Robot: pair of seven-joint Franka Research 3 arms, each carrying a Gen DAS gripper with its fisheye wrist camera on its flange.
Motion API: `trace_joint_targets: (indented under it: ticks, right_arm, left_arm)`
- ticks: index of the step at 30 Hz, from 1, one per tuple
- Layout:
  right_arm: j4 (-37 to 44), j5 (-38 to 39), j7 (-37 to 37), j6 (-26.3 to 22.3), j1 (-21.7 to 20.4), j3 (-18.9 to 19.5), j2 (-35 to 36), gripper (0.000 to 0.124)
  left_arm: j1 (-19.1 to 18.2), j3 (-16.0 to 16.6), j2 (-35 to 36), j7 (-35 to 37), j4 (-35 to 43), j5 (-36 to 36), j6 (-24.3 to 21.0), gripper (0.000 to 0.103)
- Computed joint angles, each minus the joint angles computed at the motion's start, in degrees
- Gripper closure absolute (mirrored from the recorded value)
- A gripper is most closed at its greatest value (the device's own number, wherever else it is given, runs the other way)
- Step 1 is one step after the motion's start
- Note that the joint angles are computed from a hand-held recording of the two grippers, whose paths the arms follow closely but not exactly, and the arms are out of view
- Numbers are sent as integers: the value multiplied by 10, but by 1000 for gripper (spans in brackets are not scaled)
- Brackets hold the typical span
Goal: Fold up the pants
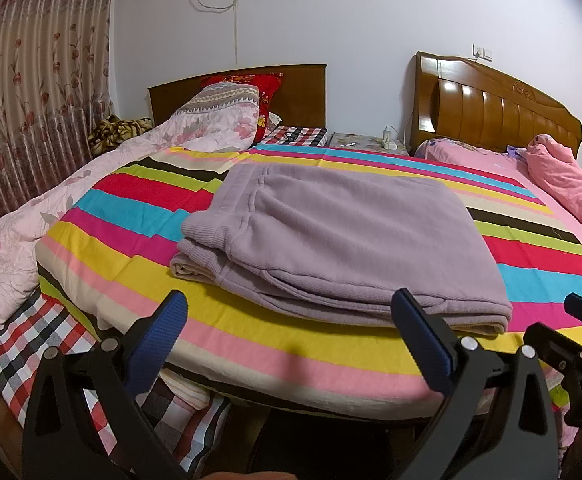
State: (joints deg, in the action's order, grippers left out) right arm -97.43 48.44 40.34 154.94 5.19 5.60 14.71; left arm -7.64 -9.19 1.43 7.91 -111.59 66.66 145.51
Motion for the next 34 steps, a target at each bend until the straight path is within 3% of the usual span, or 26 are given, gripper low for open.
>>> trace_joint_targets:
  ticks: [20,24,34]
  right_arm:
    - [0,-3,4,-1,1,-1,-2,25]
    - [-1,-3,5,-2,1,-1,-2,25]
    - [-2,-2,5,-3,1,-1,-3,25]
  left_arm:
    - [-1,-4,-6,-8,-9,0,-8,1]
    - [-7,-9,-12,-28,-14,23,-31,1]
    - [0,-6,-13,-2,-16,-7,-16,1]
